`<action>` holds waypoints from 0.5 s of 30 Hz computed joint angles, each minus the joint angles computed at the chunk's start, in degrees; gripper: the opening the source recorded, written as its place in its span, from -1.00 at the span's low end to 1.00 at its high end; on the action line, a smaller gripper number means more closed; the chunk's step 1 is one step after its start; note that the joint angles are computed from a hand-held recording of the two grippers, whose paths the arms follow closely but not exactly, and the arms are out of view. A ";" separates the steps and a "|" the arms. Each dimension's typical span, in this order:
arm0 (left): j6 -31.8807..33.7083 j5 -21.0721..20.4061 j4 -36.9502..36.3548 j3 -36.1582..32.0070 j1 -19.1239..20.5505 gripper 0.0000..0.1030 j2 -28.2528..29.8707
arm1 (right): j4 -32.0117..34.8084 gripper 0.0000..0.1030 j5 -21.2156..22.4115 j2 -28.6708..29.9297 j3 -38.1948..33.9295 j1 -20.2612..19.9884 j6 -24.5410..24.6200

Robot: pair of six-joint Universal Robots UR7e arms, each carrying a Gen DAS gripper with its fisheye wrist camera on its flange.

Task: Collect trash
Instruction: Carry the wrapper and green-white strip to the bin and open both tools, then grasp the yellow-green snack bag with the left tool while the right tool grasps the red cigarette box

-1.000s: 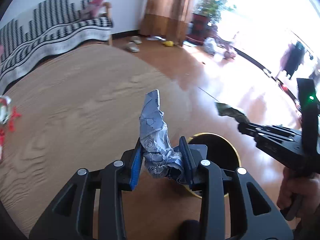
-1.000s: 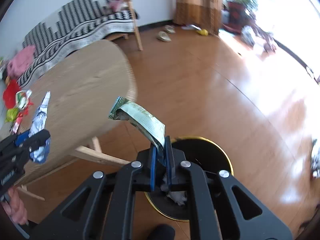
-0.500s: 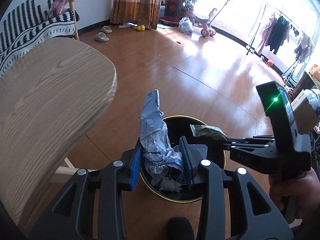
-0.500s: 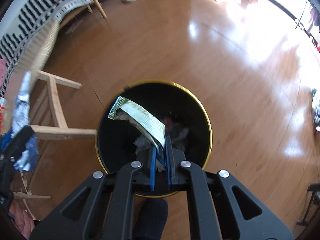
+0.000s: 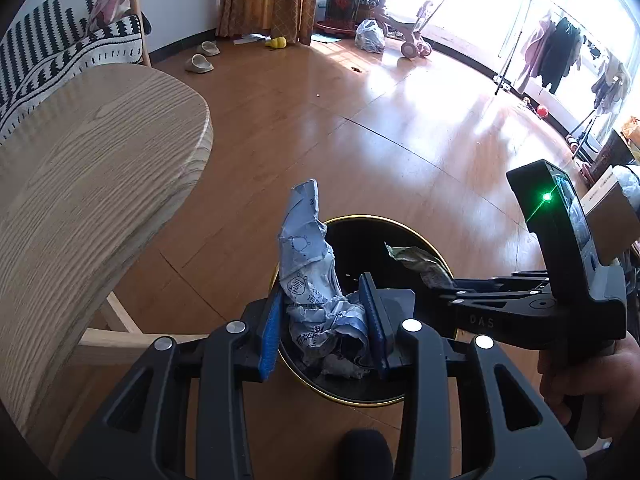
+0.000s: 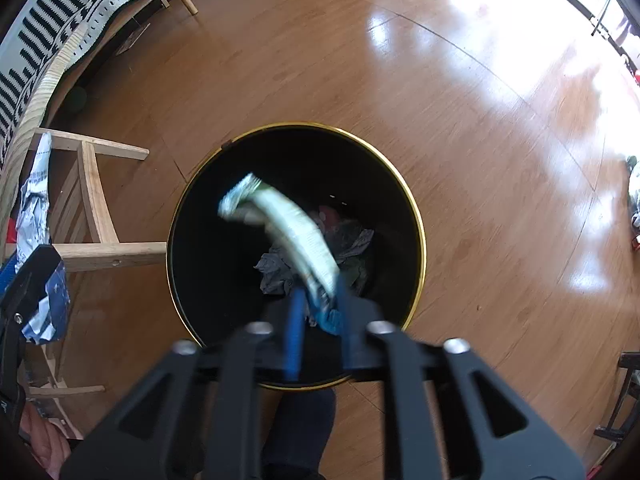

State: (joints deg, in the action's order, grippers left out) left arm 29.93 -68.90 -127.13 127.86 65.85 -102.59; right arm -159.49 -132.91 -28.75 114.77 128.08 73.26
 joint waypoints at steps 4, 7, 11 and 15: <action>-0.23 -0.35 0.01 0.00 0.21 -0.31 0.41 | -0.04 0.34 -1.10 -0.52 0.41 0.53 0.78; -0.16 -1.08 0.32 -0.09 0.81 -0.30 0.85 | 0.61 0.34 -1.66 -0.85 0.57 0.73 1.72; -0.27 -3.20 1.26 -0.44 1.86 -0.28 1.51 | 0.52 0.34 -2.22 -1.45 1.32 0.87 3.28; -0.49 -5.28 1.80 -0.52 2.36 -0.12 1.40 | 1.66 0.35 -3.46 -2.33 1.90 1.40 5.44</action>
